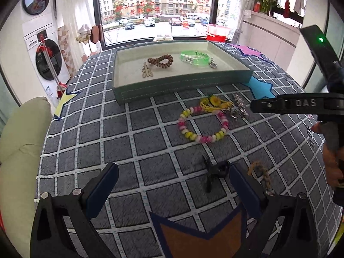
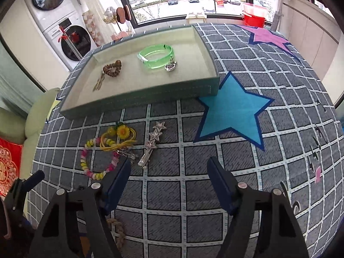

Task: Organize jewelry
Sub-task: 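Lift both tools from the tray back toward the remaining jewelry, then grasp the silver star hair clip with the right gripper while the left grasps the black claw clip, then carry the star clip and black claw clip into the tray and open both grippers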

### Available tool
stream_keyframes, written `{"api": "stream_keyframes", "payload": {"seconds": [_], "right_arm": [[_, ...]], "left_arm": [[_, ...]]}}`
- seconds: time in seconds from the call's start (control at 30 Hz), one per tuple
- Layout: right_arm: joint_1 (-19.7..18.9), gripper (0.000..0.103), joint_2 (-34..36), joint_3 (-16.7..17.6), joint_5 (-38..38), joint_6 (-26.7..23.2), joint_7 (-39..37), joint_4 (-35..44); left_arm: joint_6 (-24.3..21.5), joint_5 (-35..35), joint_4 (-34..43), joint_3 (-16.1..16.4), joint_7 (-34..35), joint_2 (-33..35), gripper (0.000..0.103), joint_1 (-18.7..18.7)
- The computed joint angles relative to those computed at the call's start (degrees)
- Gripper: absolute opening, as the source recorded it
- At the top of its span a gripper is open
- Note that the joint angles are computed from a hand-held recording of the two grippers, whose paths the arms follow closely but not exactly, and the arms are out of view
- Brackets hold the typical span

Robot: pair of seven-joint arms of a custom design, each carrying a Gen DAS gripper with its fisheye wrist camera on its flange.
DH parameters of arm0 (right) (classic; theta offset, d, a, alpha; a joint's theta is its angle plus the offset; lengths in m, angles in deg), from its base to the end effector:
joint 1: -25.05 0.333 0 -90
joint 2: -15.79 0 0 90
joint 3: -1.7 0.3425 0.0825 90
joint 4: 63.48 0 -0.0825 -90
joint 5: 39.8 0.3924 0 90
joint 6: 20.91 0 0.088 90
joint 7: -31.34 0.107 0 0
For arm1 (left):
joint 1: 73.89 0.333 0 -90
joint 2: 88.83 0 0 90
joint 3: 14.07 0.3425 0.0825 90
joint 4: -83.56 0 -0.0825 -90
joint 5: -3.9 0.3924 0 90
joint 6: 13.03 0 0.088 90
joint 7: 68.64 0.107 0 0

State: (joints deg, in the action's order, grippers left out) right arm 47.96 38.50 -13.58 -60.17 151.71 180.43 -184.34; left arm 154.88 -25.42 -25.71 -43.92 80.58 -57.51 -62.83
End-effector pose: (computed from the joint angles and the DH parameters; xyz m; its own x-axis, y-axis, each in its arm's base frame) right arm 0.6225 0.1188 0.3024 -0.4309 -0.8787 -0.2053 -0.7394 0.4743 -0.4779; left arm 0.6678 -0.1536 0.3064 -0.6875 -0.7255 0.0323 -0.5841 0.5260 -0.6182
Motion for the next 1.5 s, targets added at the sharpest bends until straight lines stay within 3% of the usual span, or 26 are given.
{"api": "stream_keyframes", "payload": {"seconds": [0.17,0.43,0.53,0.6,0.67,0.8,0.87,0.93,1.13,1.27,1.5], "right_arm": [[0.2,0.071,1.5,0.0,0.0,-1.2,-0.5,1.7],[2.2,0.056,4.0,-1.6,-3.5,-5.2,0.9,5.9],[2.6,0.055,4.9,-1.6,-5.7,-7.4,1.7,7.8],[2.9,0.054,5.4,-1.6,-7.4,-9.3,2.3,9.0],[3.0,0.051,5.6,-1.3,-9.2,-11.1,3.0,9.9],[1.3,0.036,5.7,0.8,-10.7,-11.5,2.9,10.6],[1.1,0.024,5.8,1.1,-11.3,-11.6,3.3,10.9],[0.9,0.019,5.7,1.2,-11.7,-10.8,4.3,10.5],[0.2,0.019,3.6,0.3,-10.9,-3.5,7.0,5.6],[1.2,0.019,1.8,-1.7,-9.4,1.1,8.1,1.9],[6.4,0.019,-0.8,-7.4,-7.1,6.4,8.0,-2.8]], "left_arm": [[0.1,0.8,-0.2,0.6,-0.7,0.1,0.103,-0.8],[0.9,4.6,-0.5,3.1,-4.5,0.4,0.101,-3.6],[1.0,6.3,-0.5,3.8,-6.0,0.5,0.089,-4.4],[1.3,6.9,-0.7,3.4,-6.5,0.5,0.089,-4.2],[0.9,7.2,-0.7,2.4,-6.4,0.6,0.082,-3.2],[0.3,7.0,-1.0,0.8,-5.3,0.5,0.072,-1.7],[0.1,6.5,-1.3,-0.1,-4.3,0.4,0.054,-1.0],[-0.3,5.9,-1.5,-0.9,-3.2,0.3,0.041,-0.3],[-3.3,2.4,-0.4,-2.2,-1.0,0.5,0.038,1.2],[-5.4,-0.9,0.4,-1.4,0.4,0.1,0.038,0.8],[-8.0,-5.9,1.5,1.3,1.9,-0.8,0.038,-0.8]]}}
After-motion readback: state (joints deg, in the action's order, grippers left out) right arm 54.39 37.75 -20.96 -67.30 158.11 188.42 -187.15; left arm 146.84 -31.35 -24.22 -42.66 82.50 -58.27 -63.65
